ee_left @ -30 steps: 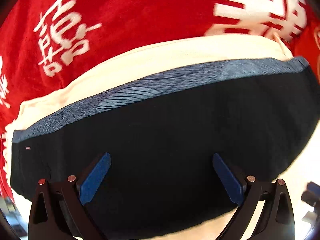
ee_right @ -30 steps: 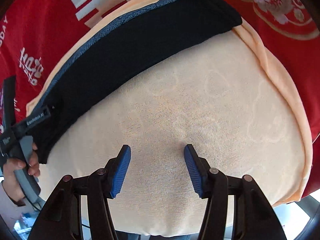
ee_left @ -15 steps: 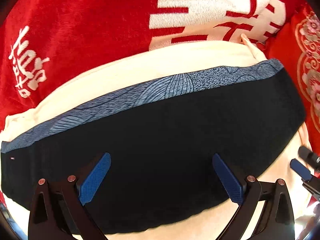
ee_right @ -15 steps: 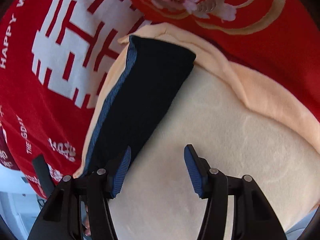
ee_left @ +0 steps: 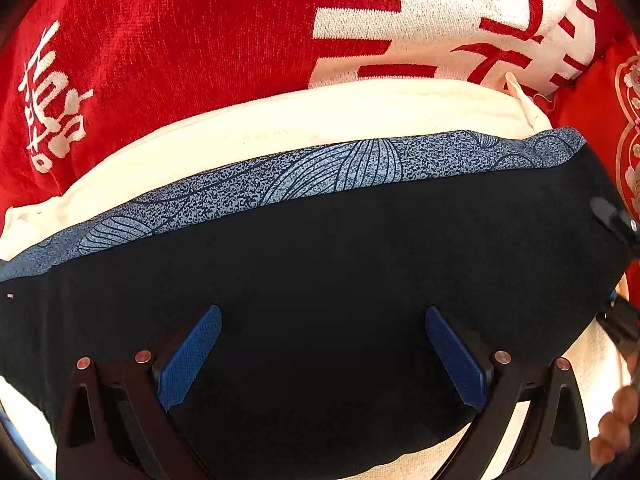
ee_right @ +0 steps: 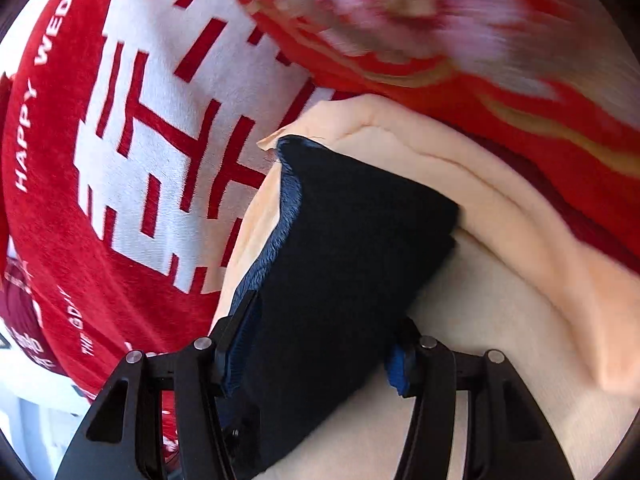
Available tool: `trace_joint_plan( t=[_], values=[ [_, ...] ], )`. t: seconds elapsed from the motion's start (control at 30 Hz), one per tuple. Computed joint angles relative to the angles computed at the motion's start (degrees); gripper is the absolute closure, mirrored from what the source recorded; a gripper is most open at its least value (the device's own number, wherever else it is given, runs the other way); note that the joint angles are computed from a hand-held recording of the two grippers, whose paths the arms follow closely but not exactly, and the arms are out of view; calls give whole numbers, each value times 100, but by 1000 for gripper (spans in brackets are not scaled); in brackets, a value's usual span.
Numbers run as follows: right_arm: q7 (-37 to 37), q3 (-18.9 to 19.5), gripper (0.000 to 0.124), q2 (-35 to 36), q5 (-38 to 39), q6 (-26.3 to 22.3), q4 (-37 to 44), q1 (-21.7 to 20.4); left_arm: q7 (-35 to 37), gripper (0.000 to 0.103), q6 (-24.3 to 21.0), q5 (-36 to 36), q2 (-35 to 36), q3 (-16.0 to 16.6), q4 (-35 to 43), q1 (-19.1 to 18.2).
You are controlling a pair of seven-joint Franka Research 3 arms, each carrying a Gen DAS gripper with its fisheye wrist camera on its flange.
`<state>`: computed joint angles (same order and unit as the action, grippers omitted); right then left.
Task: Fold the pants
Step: 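Pinch the trouser hem end with the right gripper and lift it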
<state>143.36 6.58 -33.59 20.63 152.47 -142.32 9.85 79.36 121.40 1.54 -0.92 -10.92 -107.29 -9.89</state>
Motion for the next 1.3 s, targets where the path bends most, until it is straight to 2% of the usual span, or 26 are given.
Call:
trace_joint_plan(
  t=[0.03,0.07,0.1,0.13,0.17,0.33,0.4,0.43,0.47,0.5,0.57,0.83,0.93,1.07,1.3],
  values=[
    [-86,-43,69,104,77,-81,109,16,-59,1,-35,28,111,-29,118,-26],
    [-12,-118,88,198,6,-482,305,9,-83,7,-96,28,137,-31,194,-27],
    [22,-143,100,220,-31,-746,406,-29,-72,16,-119,-14,106,-22,225,-17],
    [2,-208,108,178,36,-811,406,-16,-32,30,-160,-91,93,-19,292,-12],
    [-68,-279,110,110,162,-763,355,35,55,34,-195,-223,86,-8,361,-1],
    [-498,-244,111,90,-5,-1054,694,28,660,34,23,-1032,-22,17,355,13],
    [-630,-174,111,162,-115,-1099,920,24,775,34,-40,-1233,8,4,207,-11],
    [-664,-145,111,184,-168,-1142,993,12,733,34,179,-1404,-93,13,-69,-3],
    [-767,-118,111,262,-260,-1280,1166,30,716,33,498,-1467,-200,10,-279,-14],
    [-875,-44,111,371,-454,-1469,1390,20,687,33,566,-1414,-221,0,-318,-35],
    [-1129,71,111,577,-799,-1774,1811,38,701,33,597,-1455,-244,19,-342,-56],
    [-1612,338,111,1271,-1441,-2363,2948,319,1185,33,771,-1785,-488,116,-615,-89],
    [-1781,459,111,1600,-1731,-2609,3418,485,1554,33,621,-2177,-533,251,-624,-63],
    [-1804,599,111,1999,-2121,-2907,3991,708,1758,33,117,-2633,-638,462,-473,141],
    [-1578,772,110,2924,-2918,-3509,4959,1322,1975,33,-81,-1893,-1271,948,-782,774]
  ],
)
